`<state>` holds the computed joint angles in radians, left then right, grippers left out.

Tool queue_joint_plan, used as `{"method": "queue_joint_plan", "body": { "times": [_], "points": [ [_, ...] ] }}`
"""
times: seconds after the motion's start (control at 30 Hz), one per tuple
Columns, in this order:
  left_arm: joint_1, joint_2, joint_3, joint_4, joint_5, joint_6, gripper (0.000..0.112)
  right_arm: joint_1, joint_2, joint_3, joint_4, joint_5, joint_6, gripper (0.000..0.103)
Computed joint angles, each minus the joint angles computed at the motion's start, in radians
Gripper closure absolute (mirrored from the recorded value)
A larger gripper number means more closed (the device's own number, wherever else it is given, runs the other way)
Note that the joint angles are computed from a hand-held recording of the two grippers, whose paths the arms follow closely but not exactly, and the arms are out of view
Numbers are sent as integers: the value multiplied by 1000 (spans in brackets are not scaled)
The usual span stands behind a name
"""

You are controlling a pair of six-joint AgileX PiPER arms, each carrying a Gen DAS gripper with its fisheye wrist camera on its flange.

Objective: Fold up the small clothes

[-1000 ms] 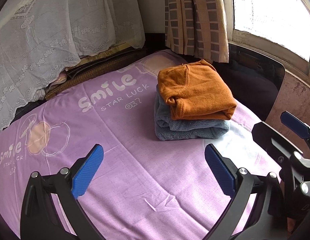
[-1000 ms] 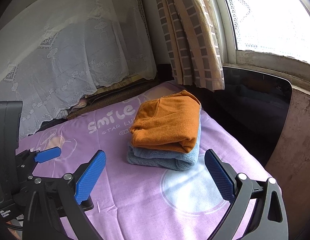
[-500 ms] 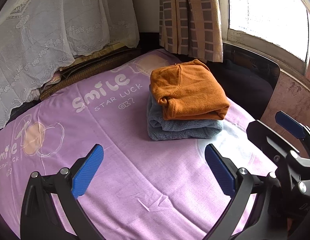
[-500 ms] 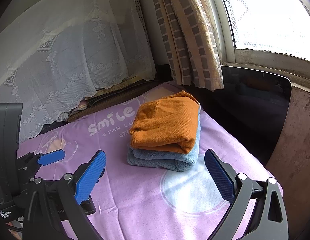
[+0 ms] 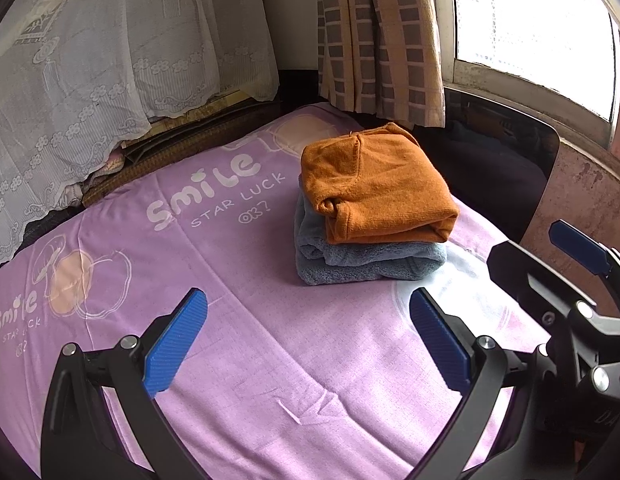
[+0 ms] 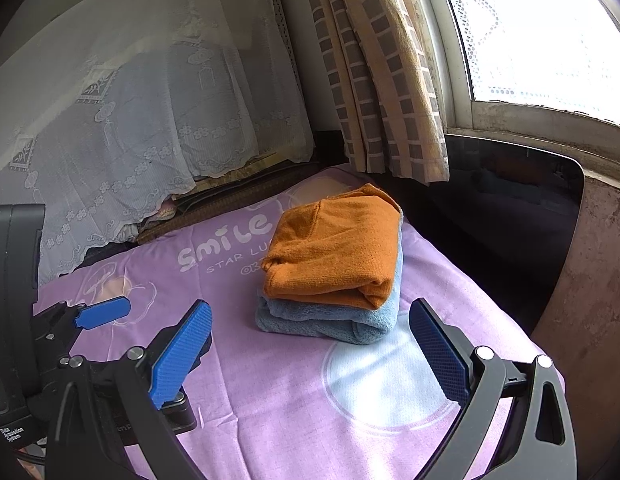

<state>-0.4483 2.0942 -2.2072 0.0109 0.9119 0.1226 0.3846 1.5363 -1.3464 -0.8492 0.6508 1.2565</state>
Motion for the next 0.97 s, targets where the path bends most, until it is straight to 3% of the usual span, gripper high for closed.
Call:
{"method": "queue_joint_plan", "body": {
  "times": [0.37, 0.8, 0.97],
  "points": [
    [-18, -50, 83, 79, -74, -47, 14, 5, 1, -7, -4, 6, 0, 4],
    [2, -22, 17, -13, -11, 11, 14, 8, -2, -14, -6, 12, 1, 4],
    [2, -44, 62, 12, -49, -6, 14, 16, 1, -22, -4, 16, -2, 4]
  ]
}}
